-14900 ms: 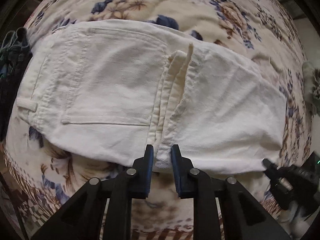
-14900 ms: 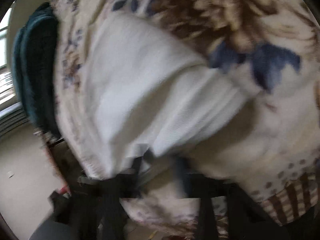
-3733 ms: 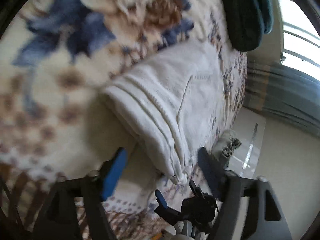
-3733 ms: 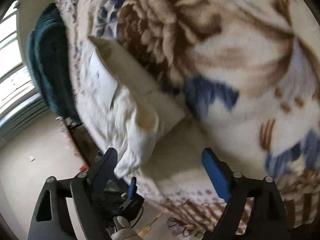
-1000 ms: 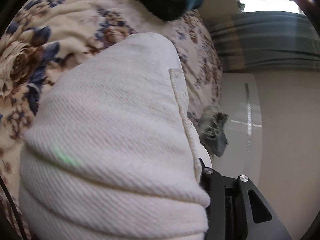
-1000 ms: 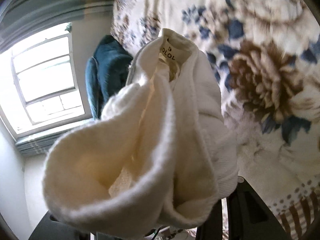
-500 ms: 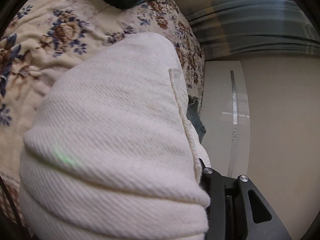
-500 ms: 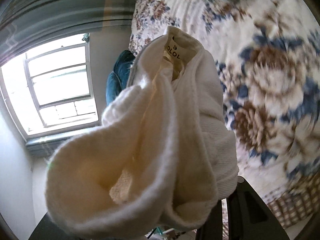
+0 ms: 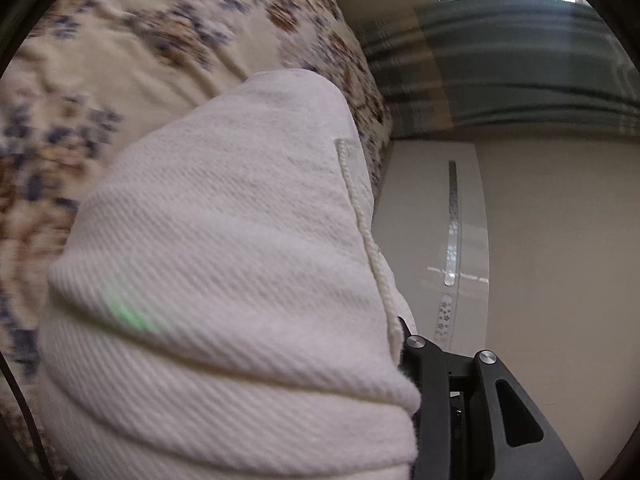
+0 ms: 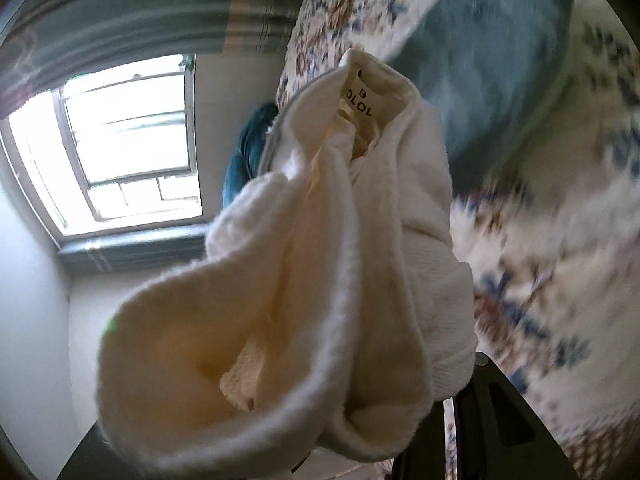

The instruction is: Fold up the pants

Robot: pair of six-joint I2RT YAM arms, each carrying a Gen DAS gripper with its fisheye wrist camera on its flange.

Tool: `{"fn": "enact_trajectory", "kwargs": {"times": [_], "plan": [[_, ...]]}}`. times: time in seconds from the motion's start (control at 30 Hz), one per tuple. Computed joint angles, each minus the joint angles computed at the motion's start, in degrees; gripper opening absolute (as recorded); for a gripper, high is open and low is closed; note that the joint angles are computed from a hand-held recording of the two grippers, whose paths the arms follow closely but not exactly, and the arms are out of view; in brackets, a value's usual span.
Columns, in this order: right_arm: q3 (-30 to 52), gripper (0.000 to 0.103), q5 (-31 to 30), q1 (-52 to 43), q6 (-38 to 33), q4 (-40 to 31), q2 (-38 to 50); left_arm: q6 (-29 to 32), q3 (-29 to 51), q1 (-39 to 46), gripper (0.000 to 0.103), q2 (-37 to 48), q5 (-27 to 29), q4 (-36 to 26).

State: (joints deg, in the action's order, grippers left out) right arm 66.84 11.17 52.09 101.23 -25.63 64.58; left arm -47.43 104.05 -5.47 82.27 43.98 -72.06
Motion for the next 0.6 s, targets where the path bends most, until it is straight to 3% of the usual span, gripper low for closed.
{"fn": "enact_trajectory", "kwargs": {"times": [0.1, 0.27, 0.4, 0.6], "plan": [[-4.31, 0.040, -15.34, -18.19, -7.99, -0.63, -6.28, -9.68, 0.80, -10.70, 0.037, 5.36, -6.29, 13.26], [-4.99, 0.040, -42.24, -47.70, -23.23, 2.32, -2.14, -14.88, 5.41, -18.27, 0.037, 16.11, -11.99, 26.11], [-7.71, 0.039, -53.60, -58.55, -31.74, 8.09, 4.93, -15.38, 0.75, -21.77, 0.037, 20.91, -15.01, 36.67], [-20.31, 0.039, -60.11, -64.82, -38.82, 16.27, 12.79, -15.26, -16.02, -25.18, 0.037, 21.61, -18.22, 47.57]]}}
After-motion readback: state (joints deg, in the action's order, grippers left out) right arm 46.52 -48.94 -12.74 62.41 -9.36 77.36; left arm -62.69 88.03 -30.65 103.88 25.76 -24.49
